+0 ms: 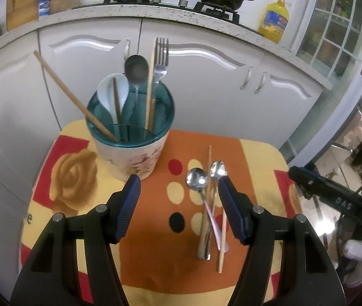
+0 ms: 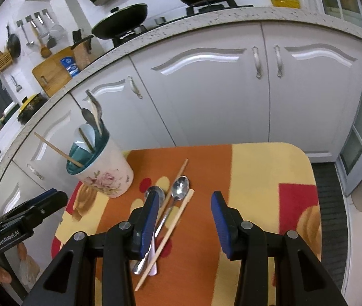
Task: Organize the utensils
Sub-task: 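Move both open tools back over the remaining spoons and chopstick, then grasp a metal spoon with the left tool while the right grasps a wooden chopstick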
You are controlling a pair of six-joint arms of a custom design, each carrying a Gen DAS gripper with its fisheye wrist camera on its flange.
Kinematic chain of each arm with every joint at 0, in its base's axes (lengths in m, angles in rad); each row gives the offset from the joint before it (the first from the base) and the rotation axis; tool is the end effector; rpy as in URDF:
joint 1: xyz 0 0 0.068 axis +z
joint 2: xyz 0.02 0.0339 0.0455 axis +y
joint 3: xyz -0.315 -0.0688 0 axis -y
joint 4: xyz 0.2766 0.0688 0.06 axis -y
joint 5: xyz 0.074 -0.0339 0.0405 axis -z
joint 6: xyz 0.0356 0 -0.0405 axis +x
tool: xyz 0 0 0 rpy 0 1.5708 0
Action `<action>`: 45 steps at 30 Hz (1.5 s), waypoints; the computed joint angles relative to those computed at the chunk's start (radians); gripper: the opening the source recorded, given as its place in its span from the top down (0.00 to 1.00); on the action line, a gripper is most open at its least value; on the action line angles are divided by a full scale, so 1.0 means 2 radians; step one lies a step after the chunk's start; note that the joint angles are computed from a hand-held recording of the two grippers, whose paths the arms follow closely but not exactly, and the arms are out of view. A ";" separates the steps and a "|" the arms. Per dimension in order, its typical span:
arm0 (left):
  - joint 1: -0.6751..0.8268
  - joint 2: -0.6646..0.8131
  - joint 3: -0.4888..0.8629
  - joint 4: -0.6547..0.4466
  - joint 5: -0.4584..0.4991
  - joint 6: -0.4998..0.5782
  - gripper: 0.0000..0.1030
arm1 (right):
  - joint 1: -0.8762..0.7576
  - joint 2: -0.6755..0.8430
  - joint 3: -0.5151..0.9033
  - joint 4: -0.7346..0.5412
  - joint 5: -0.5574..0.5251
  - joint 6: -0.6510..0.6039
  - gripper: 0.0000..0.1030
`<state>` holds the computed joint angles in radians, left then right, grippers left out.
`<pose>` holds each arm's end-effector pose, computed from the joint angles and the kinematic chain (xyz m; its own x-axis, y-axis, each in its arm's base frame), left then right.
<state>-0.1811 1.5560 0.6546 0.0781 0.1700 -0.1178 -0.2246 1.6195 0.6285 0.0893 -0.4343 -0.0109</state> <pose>0.3021 -0.0614 0.1688 -0.7506 0.0197 -0.6605 0.2038 0.9577 -0.2031 0.2987 -0.0529 0.1462 -0.7641 0.1644 -0.6238 -0.0607 0.9444 0.3233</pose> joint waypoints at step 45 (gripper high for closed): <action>-0.041 0.269 0.138 0.041 -0.004 -0.096 0.41 | 0.004 0.214 0.085 0.008 -0.028 -0.060 0.83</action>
